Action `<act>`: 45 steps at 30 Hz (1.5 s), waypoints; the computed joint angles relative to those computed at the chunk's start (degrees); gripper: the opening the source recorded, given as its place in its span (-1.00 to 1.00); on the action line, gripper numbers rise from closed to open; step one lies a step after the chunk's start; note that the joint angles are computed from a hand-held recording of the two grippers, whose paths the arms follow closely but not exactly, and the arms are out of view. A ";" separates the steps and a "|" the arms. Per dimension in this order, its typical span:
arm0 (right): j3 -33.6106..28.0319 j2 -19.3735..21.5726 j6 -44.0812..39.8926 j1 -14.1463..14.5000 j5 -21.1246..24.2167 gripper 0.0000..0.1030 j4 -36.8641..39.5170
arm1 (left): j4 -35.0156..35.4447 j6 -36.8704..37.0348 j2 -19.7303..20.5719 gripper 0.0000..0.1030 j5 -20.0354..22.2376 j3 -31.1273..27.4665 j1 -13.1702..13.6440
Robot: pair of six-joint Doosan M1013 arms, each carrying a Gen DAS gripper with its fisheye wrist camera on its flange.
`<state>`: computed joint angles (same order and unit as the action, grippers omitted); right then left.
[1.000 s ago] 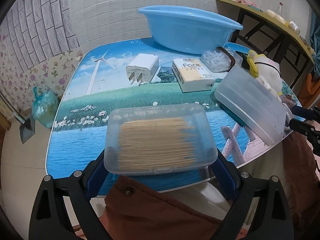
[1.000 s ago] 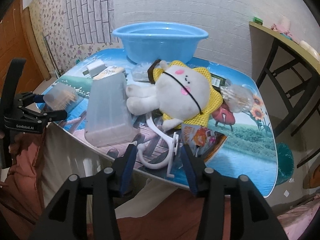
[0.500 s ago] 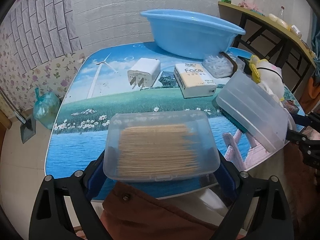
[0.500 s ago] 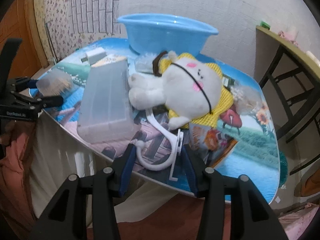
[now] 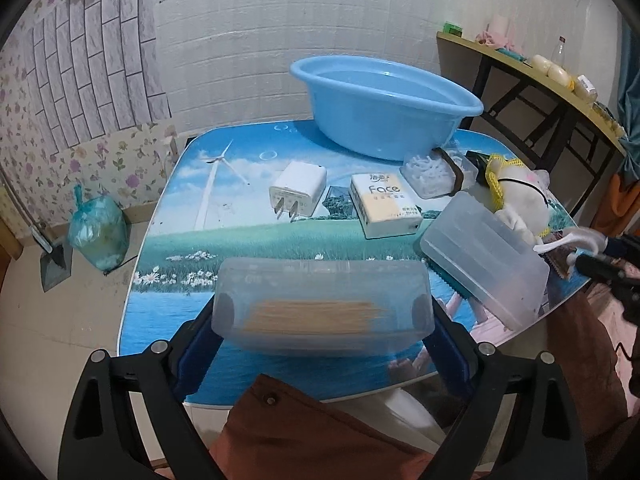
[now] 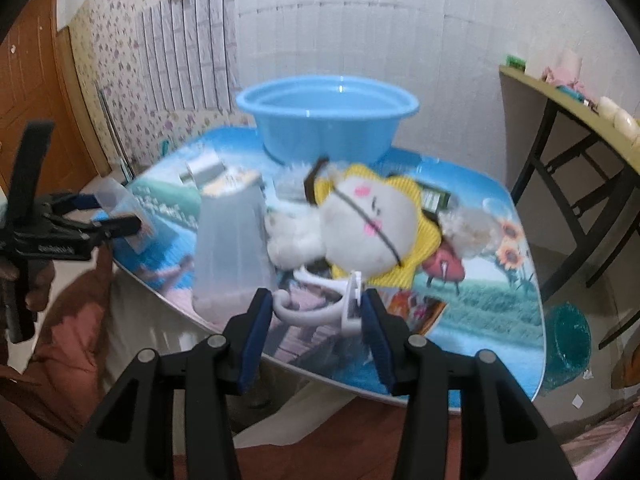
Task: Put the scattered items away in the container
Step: 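Lift the toothpick box with the left tool while the right tool grasps the hook, then drop the toothpick box in the basin with left tool while right drops the hook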
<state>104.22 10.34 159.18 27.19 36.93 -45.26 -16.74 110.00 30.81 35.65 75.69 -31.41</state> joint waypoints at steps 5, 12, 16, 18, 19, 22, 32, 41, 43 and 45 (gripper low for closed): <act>-0.24 0.09 0.96 -0.41 -0.20 -0.13 -0.41 | 2.26 -1.46 0.45 0.79 0.22 -0.13 -0.34; -0.02 -0.02 1.54 -0.45 -0.72 -0.13 -0.65 | 3.74 -2.34 1.32 0.79 2.35 -1.12 -0.42; 0.00 -0.11 1.85 -0.47 -0.59 -0.13 -0.71 | 3.78 -2.67 1.45 0.79 1.79 -0.77 -0.51; 0.00 -0.31 2.35 -0.42 -0.46 -0.13 -1.17 | 1.12 -1.13 1.23 0.78 1.44 -0.54 -0.16; -0.04 -0.42 2.59 -0.33 -0.30 -0.13 -1.41 | 0.55 -0.69 1.06 0.78 1.11 -0.45 -0.10; -0.06 -1.03 3.76 -0.27 -0.64 -0.13 -2.88 | 0.47 -0.47 0.42 0.78 -0.15 -0.34 -0.09; -2.14 -1.53 3.32 -1.60 -2.96 -0.13 -4.97 | -2.51 0.86 0.40 0.79 -0.01 -4.71 0.17; -5.74 0.04 0.00 -4.20 -6.30 -0.13 -5.96 | -3.61 3.28 3.62 0.79 1.17 -12.18 -0.82; -6.41 0.56 -0.99 -5.04 -7.32 -0.13 -5.29 | -3.85 3.81 4.84 0.79 1.96 -14.31 -1.15; -7.12 1.18 -1.80 -5.84 -8.16 -0.13 -4.96 | -3.84 4.13 6.23 0.79 2.77 -16.72 -1.53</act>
<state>97.10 11.52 157.38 21.35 28.76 -50.22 -20.58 114.13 37.04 38.42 58.97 -32.94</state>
